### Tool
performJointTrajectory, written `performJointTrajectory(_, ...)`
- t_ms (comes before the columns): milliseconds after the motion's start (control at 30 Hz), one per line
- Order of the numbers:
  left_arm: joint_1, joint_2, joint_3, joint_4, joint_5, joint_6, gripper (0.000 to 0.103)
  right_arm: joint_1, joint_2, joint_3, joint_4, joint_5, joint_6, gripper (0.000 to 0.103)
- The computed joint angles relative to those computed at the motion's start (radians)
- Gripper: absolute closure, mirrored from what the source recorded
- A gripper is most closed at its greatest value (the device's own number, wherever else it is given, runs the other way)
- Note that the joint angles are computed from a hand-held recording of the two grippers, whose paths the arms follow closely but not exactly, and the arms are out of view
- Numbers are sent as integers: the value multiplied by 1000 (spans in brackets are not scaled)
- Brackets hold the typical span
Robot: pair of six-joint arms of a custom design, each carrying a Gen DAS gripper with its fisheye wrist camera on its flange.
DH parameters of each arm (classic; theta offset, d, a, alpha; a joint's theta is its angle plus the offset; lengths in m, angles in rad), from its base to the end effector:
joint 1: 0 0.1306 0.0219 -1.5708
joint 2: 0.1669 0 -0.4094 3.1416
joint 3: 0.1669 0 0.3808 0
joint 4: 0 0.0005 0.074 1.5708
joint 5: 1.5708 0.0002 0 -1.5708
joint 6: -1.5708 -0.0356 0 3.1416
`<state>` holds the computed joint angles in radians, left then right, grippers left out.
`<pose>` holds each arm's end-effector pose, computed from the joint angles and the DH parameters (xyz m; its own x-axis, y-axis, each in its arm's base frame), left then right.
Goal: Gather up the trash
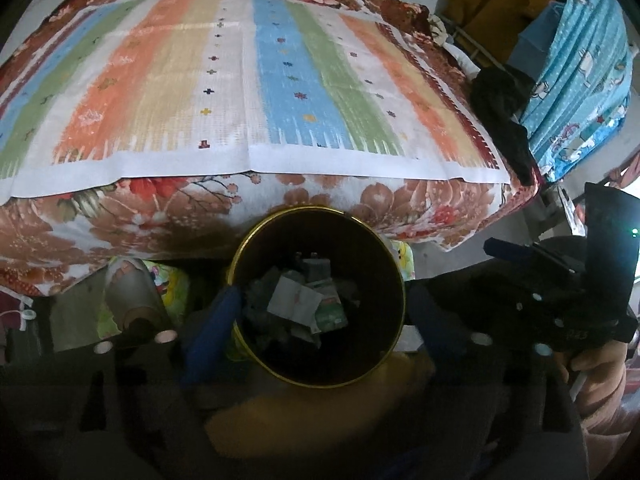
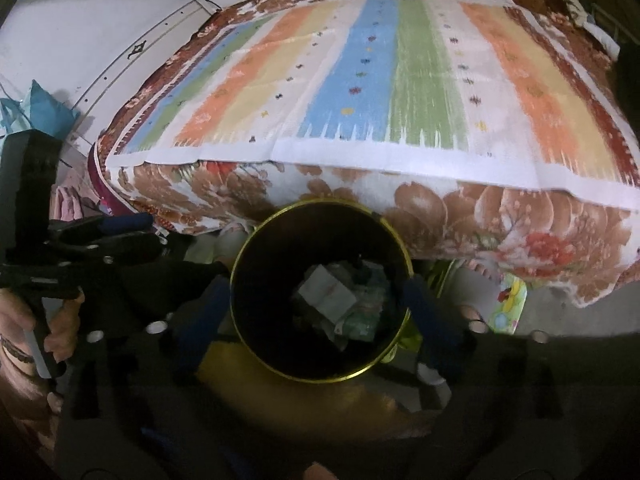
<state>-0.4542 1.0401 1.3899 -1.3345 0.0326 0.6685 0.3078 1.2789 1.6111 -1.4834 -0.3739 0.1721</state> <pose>0.2638 -0.1307 0.5523 -0.8693 -0.2649 -0.4172 -0.1072 0.9252 -0.3641 0.3529 0.1253 0.5631 -0.7849 -0.4168 -0.4585 -0.5666 0.7823 0.2589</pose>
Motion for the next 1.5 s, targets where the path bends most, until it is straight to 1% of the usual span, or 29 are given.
performJointTrajectory(67, -12, -6, -3, -14, -33, 18, 6, 4, -10, -13, 3, 16, -5, 9)
performJointTrajectory(267, -24, 12, 4, -73, -70, 16, 6, -10, -8, -18, 2, 2, -22, 9)
performJointTrajectory(367, -23, 9, -1, -66, -61, 19, 6, -10, -6, -21, 4, -1, -21, 9)
performJointTrajectory(500, -30, 17, 3, -89, -93, 30, 6, -8, -4, -20, 5, 3, -25, 9)
performJointTrajectory(633, -30, 23, 6, -96, -103, 32, 6, -5, -4, -24, 5, -2, -22, 9)
performJointTrajectory(800, -33, 30, 9, -99, -109, 29, 6, 0, -4, -29, 2, -29, -7, 9)
performJointTrajectory(1000, -45, 34, 10, -96, -122, 22, 6, 11, -4, -30, 1, -19, 2, 9)
performJointTrajectory(1167, -66, 38, 11, -90, -130, 8, 6, 13, -6, -33, 5, -28, 3, 9)
performJointTrajectory(1500, -61, 37, 8, -83, -120, 24, 6, 21, -5, -35, 7, -24, 13, 9)
